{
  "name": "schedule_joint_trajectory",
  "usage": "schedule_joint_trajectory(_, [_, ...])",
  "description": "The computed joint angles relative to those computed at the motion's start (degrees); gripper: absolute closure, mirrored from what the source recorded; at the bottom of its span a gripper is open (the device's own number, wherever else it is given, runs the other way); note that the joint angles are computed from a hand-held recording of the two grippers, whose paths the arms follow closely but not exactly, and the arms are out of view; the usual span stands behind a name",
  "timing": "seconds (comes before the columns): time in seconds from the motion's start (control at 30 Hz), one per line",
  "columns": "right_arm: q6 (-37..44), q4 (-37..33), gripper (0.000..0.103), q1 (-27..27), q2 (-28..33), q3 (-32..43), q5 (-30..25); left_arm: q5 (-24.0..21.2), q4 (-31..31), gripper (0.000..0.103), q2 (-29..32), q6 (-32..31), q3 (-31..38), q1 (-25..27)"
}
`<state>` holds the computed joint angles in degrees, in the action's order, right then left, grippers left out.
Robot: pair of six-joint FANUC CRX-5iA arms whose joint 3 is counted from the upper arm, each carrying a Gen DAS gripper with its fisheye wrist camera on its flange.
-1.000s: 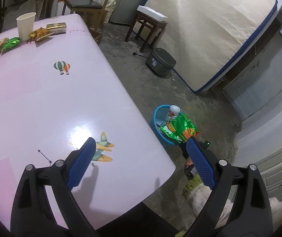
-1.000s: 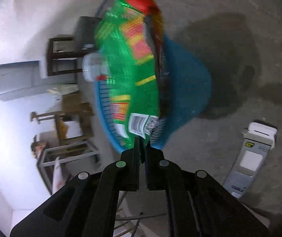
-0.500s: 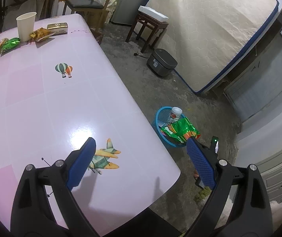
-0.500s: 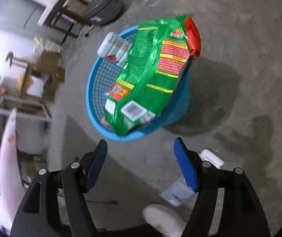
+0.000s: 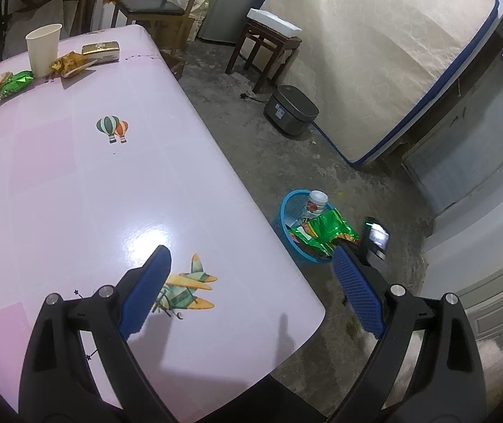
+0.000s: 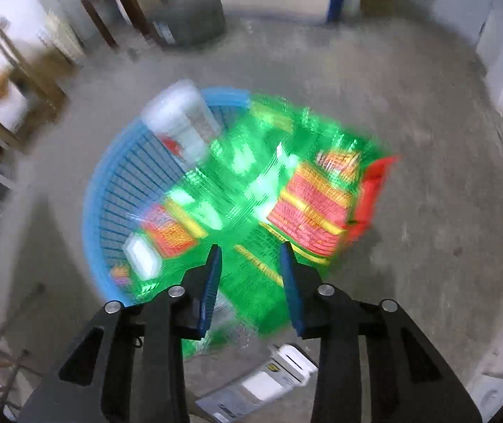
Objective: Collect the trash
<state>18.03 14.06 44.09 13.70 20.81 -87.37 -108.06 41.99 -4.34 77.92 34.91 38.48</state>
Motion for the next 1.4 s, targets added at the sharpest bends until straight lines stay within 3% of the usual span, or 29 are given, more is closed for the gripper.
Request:
schedule_joint_trajectory(0.13, [3.9, -4.7, 0.078, -3.0, 7.3, 6.1, -2.6, -0.4, -1.7, 0.014, 0.6, 0.5, 1.3, -0.3])
schedule_joint_trajectory(0.23, [5.8, -12.6, 0.081, -6.6, 11.8, 11.6, -4.4, -0.6, -2.6, 0.014, 1.0, 1.2, 2.0, 0.0])
schedule_joint_trajectory(0.37, [5.4, -19.6, 0.084, -10.0, 14.5, 13.3, -5.2, -0.6, -3.4, 0.014, 1.4, 2.2, 2.8, 0.2])
schedule_joint_trajectory(0.47, [6.8, -20.5, 0.084, -10.9, 15.5, 14.8, -6.1, -0.6, -3.9, 0.014, 1.4, 2.3, 2.9, 0.1])
schedule_joint_trajectory(0.53, [6.9, -21.8, 0.082, -11.5, 13.7, 13.6, -4.1, -0.6, -3.6, 0.014, 1.3, 2.4, 2.5, 0.1])
schedule_joint_trajectory(0.67, [8.0, -17.8, 0.051, -9.9, 5.8, 5.8, 5.4, -0.6, -3.2, 0.014, 1.3, 2.1, 2.2, 0.1])
schedule_joint_trajectory(0.77, [6.3, -15.8, 0.042, -7.9, -0.7, 0.6, 11.0, -0.3, -2.8, 0.014, 1.1, 1.4, 2.1, 0.2])
schedule_joint_trajectory(0.9, [1.4, -12.6, 0.038, -3.4, -14.6, -12.2, 25.9, 0.0, -1.9, 0.014, 0.4, 0.9, 1.3, 0.5])
schedule_joint_trajectory(0.97, [-4.2, -7.4, 0.024, 0.8, -19.9, -17.9, 29.8, 0.0, -1.6, 0.014, 0.1, 0.7, 0.9, 0.8])
schedule_joint_trajectory(1.03, [-9.9, -4.8, 0.021, 4.7, -23.6, -22.1, 29.7, 0.0, -1.2, 0.014, -0.2, 0.6, 0.4, 1.1])
schedule_joint_trajectory(1.13, [-19.2, -6.4, 0.017, 10.1, -26.0, -26.9, 26.4, -0.2, -0.5, 0.014, -0.4, 0.7, 0.2, 1.5])
schedule_joint_trajectory(1.27, [-29.6, -21.4, 0.015, 10.8, -23.4, -31.1, 23.8, -0.6, 0.3, 0.014, -0.5, 0.4, 0.4, 1.8])
schedule_joint_trajectory(1.4, [-31.6, -28.1, 0.015, 9.2, -17.9, -31.9, 25.2, -1.4, 0.4, 0.014, -0.8, -0.1, 0.4, 2.7])
